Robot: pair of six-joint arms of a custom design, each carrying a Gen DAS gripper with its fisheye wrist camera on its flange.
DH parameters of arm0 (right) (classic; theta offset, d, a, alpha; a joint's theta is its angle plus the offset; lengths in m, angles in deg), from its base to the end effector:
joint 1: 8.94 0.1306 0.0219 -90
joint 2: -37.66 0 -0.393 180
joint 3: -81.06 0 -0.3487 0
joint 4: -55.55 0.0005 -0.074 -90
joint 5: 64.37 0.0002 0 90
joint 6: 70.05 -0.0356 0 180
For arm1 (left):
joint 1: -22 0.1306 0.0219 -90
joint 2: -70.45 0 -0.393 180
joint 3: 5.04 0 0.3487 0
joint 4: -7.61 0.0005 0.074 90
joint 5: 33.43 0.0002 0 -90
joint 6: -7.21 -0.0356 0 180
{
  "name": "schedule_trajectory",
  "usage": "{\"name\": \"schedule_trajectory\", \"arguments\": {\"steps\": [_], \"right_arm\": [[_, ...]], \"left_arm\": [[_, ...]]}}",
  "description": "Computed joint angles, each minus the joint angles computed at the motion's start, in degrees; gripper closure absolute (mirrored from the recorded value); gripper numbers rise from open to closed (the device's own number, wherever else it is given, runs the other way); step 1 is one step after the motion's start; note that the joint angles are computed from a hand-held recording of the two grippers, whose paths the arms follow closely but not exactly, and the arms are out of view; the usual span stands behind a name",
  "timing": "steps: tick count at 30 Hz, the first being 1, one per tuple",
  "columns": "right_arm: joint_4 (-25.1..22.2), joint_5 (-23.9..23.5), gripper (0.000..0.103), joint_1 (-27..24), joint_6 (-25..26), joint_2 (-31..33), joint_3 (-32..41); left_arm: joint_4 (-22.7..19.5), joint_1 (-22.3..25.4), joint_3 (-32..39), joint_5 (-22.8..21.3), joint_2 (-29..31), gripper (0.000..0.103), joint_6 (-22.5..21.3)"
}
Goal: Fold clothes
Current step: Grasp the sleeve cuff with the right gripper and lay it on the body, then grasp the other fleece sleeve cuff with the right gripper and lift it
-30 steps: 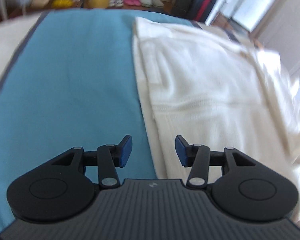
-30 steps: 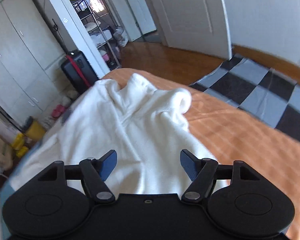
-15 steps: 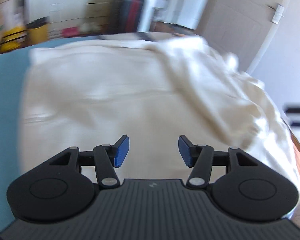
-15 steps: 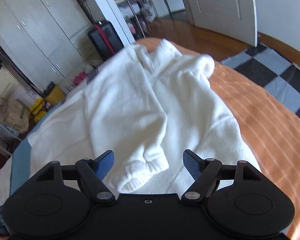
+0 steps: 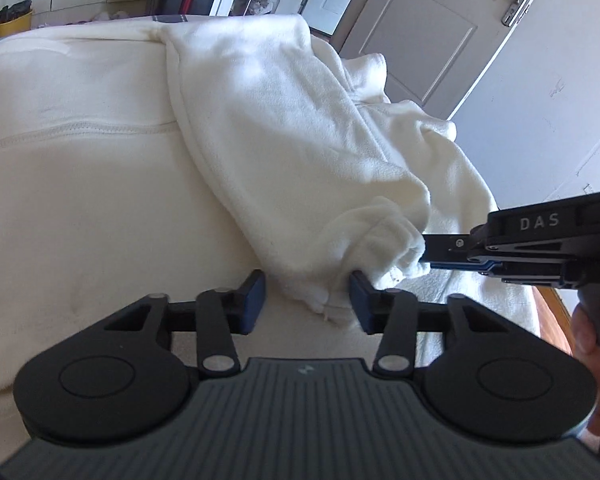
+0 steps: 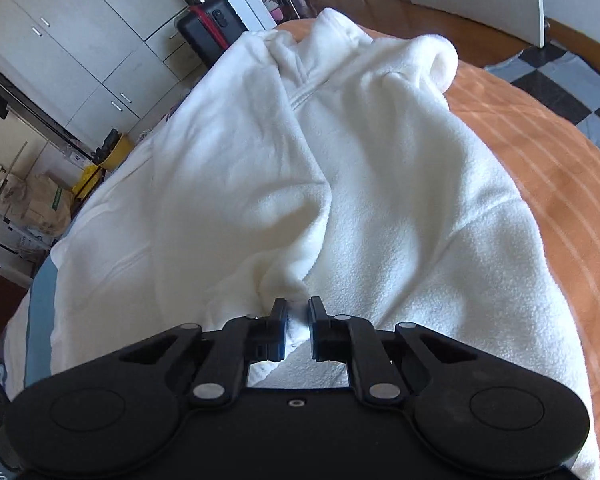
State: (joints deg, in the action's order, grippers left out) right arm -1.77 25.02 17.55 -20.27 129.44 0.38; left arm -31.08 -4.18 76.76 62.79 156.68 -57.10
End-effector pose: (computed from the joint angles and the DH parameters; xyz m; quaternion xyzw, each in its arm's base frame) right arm 0.4032 0.2008 0.4854 0.1104 0.9325 0.1932 0.2844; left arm 0.3781 -0.1907 0.4209 0.0255 0.9160 -0.2185 0.3354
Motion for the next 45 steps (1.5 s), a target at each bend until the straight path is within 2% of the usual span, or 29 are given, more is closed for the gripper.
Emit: {"name": "schedule_trajectory", "arguments": {"steps": [2, 4, 5, 9, 11, 13, 15, 16, 18, 21, 22, 24, 26, 28, 32, 35, 37, 40, 43, 45], "right_arm": [[0.9, 3.8, 0.101, 0.6, 0.2, -1.6, -1.0], [1.6, 4.8, 0.101, -0.1, -1.2, -3.7, -2.6], [1.3, 4.1, 0.101, -0.8, -1.9, -4.1, -3.1], [-0.5, -0.4, 0.099, -2.2, -3.4, -3.9, -3.5], [0.3, -1.2, 0.092, -2.0, -5.3, -4.6, -4.1], [2.2, -2.5, 0.091, -2.0, -8.0, -5.7, -5.2], [5.4, -4.4, 0.091, -2.3, -9.8, -7.1, -6.8], [6.6, -5.4, 0.091, -2.2, -9.3, -8.0, -7.3], [9.1, -6.8, 0.091, -2.4, -9.7, -10.2, -8.6], [11.6, -10.3, 0.087, -4.3, -13.0, -14.5, -11.0], [10.8, -12.2, 0.078, -5.6, -12.8, -15.7, -11.3], [4.6, -13.8, 0.059, -7.8, -9.9, -17.3, -10.1], [-3.4, -10.5, 0.058, -9.0, -5.5, -19.2, -9.1], [-9.2, -8.3, 0.056, -10.5, -2.4, -21.9, -10.1], [-17.3, -11.6, 0.056, -16.3, -1.5, -30.2, -17.0], [-22.1, -11.5, 0.055, -18.0, -2.1, -36.9, -21.2], [-25.4, -11.5, 0.052, -18.1, -2.4, -40.7, -23.1], [-29.9, -9.2, 0.047, -14.3, -5.2, -44.2, -24.4], [-35.0, -4.4, 0.036, -7.7, -8.6, -45.0, -24.1], [-36.3, -2.1, 0.034, -4.2, -9.9, -45.7, -24.8]], "left_arm": [[-1.9, -0.7, 0.5, -2.2, -0.3, 0.066, -1.1], [-5.1, -1.4, 1.3, -4.9, 0.0, 0.066, -3.0], [-6.8, -1.8, 1.8, -6.1, 0.7, 0.066, -4.1], [-7.7, -3.9, 1.6, -9.9, 0.4, 0.066, -7.5], [-8.6, -4.0, 1.9, -8.9, -0.4, 0.064, -7.4], [-7.9, -3.7, 1.1, -6.6, -1.8, 0.062, -7.4], [-6.5, -3.9, -0.5, -6.1, -3.2, 0.061, -8.0], [-6.0, -4.3, -1.3, -6.3, -3.9, 0.056, -8.5], [-6.3, -4.7, -2.7, -5.6, -5.3, 0.051, -10.3], [-7.0, -4.1, -4.4, -3.8, -7.5, 0.051, -11.3], [-7.4, -3.1, -4.5, -1.4, -7.9, 0.051, -11.0], [-8.6, -1.0, -3.9, 3.7, -8.0, 0.051, -9.5], [-9.9, 0.4, -2.9, 8.0, -7.4, 0.051, -7.3], [-12.0, 1.0, -1.4, 11.7, -6.2, 0.051, -6.4], [-12.9, 0.6, 0.0, 17.4, -4.0, 0.046, -5.7], [-13.8, -0.2, 1.3, 20.7, -2.1, 0.041, -5.9], [-15.2, -0.6, 2.7, 21.3, -0.8, 0.041, -6.8], [-17.2, -0.5, 4.5, 22.2, 0.5, 0.04, -6.7], [-17.2, 0.2, 4.5, 23.8, 0.3, 0.039, -5.2], [-16.7, 0.8, 4.2, 25.0, 0.0, 0.039, -3.9]]}}
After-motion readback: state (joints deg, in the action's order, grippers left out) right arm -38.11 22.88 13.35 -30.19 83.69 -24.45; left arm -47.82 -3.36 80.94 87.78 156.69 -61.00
